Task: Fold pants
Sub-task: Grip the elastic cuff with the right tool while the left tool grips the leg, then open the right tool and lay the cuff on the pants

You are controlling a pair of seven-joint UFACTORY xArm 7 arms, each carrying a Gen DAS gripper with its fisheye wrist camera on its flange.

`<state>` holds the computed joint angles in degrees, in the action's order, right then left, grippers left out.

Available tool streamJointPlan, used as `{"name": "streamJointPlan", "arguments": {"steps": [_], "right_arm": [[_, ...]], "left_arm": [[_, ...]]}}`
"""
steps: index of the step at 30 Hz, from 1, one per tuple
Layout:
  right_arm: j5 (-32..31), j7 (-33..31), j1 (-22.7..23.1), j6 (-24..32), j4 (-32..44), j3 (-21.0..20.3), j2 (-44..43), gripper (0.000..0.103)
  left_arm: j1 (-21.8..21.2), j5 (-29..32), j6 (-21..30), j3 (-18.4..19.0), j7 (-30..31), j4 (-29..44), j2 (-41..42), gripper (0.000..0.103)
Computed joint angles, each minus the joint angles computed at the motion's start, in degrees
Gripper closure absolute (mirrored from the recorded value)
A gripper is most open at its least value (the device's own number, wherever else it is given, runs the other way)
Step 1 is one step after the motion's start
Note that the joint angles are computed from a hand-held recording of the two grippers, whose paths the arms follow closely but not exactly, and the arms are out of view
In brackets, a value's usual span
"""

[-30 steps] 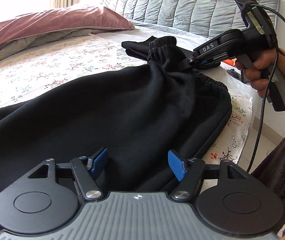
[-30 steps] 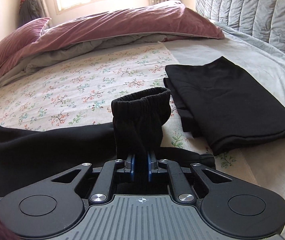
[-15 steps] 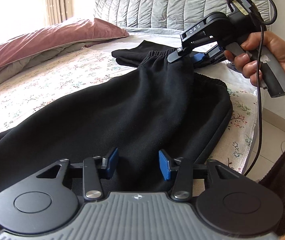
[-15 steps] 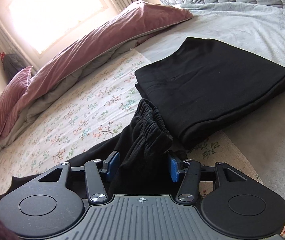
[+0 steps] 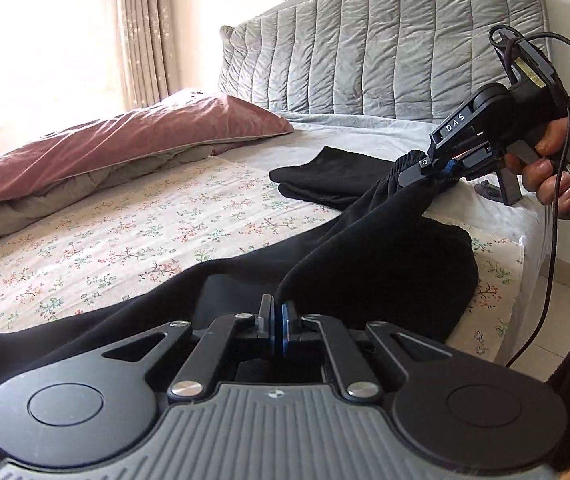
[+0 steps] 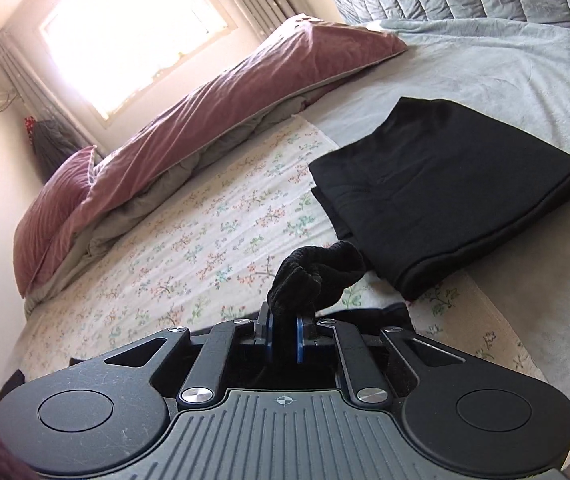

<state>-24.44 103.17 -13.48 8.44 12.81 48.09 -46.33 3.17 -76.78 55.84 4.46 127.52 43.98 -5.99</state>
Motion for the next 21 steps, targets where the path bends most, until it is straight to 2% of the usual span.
{"name": "streamJointPlan", "arguments": {"steps": [6,10,14,15,16,17,18,19,20,21], "right_arm": [[1.7,3.4,10.5,6.4,-3.4,-1.8,1.3,0.094],[0.9,5.2,16.4,12.1,-3.3,-3.6,1.1,0.094],[-1.1,2.3,18.9,20.1,1.3,-5.9,6.8,0.094],[-1.9,1.2,19.4,22.1,2.6,-6.6,7.8,0.093],[-2.4,0.8,20.2,24.3,3.7,-7.0,8.4,0.088],[-2.8,0.5,20.9,27.5,5.1,-7.1,8.7,0.078],[-3.6,0.7,21.4,31.3,6.5,-6.5,8.8,0.070],[-4.7,1.3,21.9,34.3,7.4,-5.9,8.4,0.052],[-5.8,1.9,22.5,36.8,8.0,-5.5,7.8,0.039],[-7.1,2.2,22.9,38.9,8.5,-5.6,7.2,0.039]], "left_arm": [[1.0,7.0,2.2,0.8,3.6,-2.4,-0.8,0.091],[1.1,10.0,3.3,1.0,3.4,-2.7,-0.9,0.091],[0.4,12.9,0.9,-0.2,1.3,-1.8,1.0,0.090],[0.7,13.5,1.6,0.2,0.9,-1.6,1.5,0.088],[0.9,14.2,2.6,0.3,-0.2,-0.9,2.0,0.087],[1.2,14.8,3.7,0.4,-1.2,-0.3,2.3,0.082],[1.6,15.3,5.3,0.6,-2.2,0.5,2.6,0.069],[2.1,15.8,7.0,0.9,-3.2,1.4,3.0,0.060],[2.7,15.4,8.6,1.2,-3.9,2.0,3.1,0.044],[3.2,14.6,9.5,1.4,-4.0,2.4,3.0,0.034]]}}
